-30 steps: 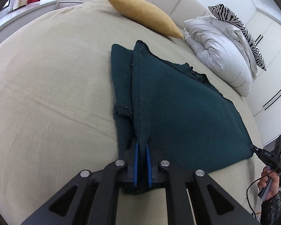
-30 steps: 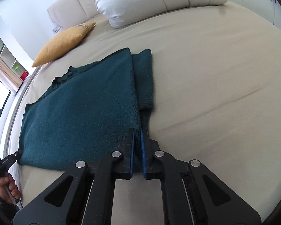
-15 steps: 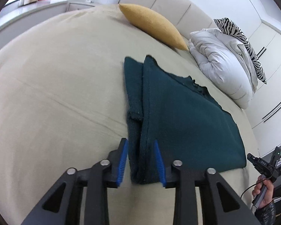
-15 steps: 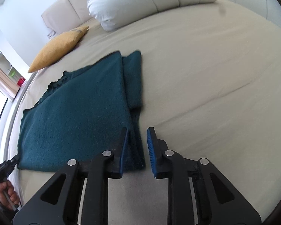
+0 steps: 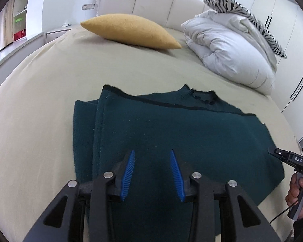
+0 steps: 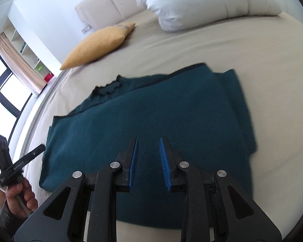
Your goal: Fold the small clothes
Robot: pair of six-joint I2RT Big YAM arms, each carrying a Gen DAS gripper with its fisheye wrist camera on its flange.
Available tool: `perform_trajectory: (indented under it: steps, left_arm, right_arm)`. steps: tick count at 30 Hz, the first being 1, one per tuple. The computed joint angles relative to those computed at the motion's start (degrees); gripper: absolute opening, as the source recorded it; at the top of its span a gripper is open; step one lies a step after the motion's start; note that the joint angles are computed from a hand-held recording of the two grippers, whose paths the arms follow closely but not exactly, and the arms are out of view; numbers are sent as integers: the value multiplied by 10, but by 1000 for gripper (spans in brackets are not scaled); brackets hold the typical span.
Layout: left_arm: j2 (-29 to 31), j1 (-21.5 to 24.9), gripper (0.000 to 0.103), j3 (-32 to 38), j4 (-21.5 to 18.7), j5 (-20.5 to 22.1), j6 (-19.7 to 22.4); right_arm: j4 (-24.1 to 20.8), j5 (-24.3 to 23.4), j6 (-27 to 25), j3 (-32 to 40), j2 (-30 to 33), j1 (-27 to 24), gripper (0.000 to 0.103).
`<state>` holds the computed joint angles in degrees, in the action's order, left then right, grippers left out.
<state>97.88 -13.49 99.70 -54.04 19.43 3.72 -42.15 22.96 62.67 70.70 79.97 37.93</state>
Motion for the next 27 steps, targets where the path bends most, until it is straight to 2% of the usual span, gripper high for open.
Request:
perform_trajectory:
  steps: [1,3,6,8,11,15,16,17,18,19,21,23,25,27]
  left_arm:
    - [10,1,39,5,-9,-8,-2]
    - [15,13,33,-6,2,14,-4]
    - [5,18,33,-31,26,26,18]
    - [5,17,33,-31,26,24,19]
    - [0,18,33,-41,36,27,21]
    - [4,26,33,-39,36,48,17]
    - [4,29,33,-37,32,54,16]
    - [4,31,33,-34,24,60,13]
    - [2,34,34,-32,17,66,9]
    - [-3,37,36,-35,13,74,4]
    - [-19,46,48,-49,16,88,-12]
    - [-39,59,51,-71,28,104,-35]
    - [-57,73,53,-92,38,119,-60]
    - [-75,86,68,-112,43,110,-80]
  right_arm:
    - [0,-11,1,0,9,-9,22]
    - [40,-43,14,-29,10,-30,20]
    - [155,-64,40,-102,-23,-51,19]
    - [204,-64,60,-139,-45,-57,19]
    - [238,-49,85,-182,-77,-62,16]
    - [212,4,126,-225,-140,-61,20]
    - [189,25,149,-231,-156,-58,22]
    - [141,58,186,-237,-180,-54,26]
    - [122,83,210,-245,-199,-46,26]
    - [124,110,229,-261,-225,-35,26]
    - [101,155,259,-271,-255,-6,28]
    - [80,181,263,-271,-270,19,28]
    - [86,189,262,-270,-271,35,28]
    - [109,193,252,-269,-269,51,28]
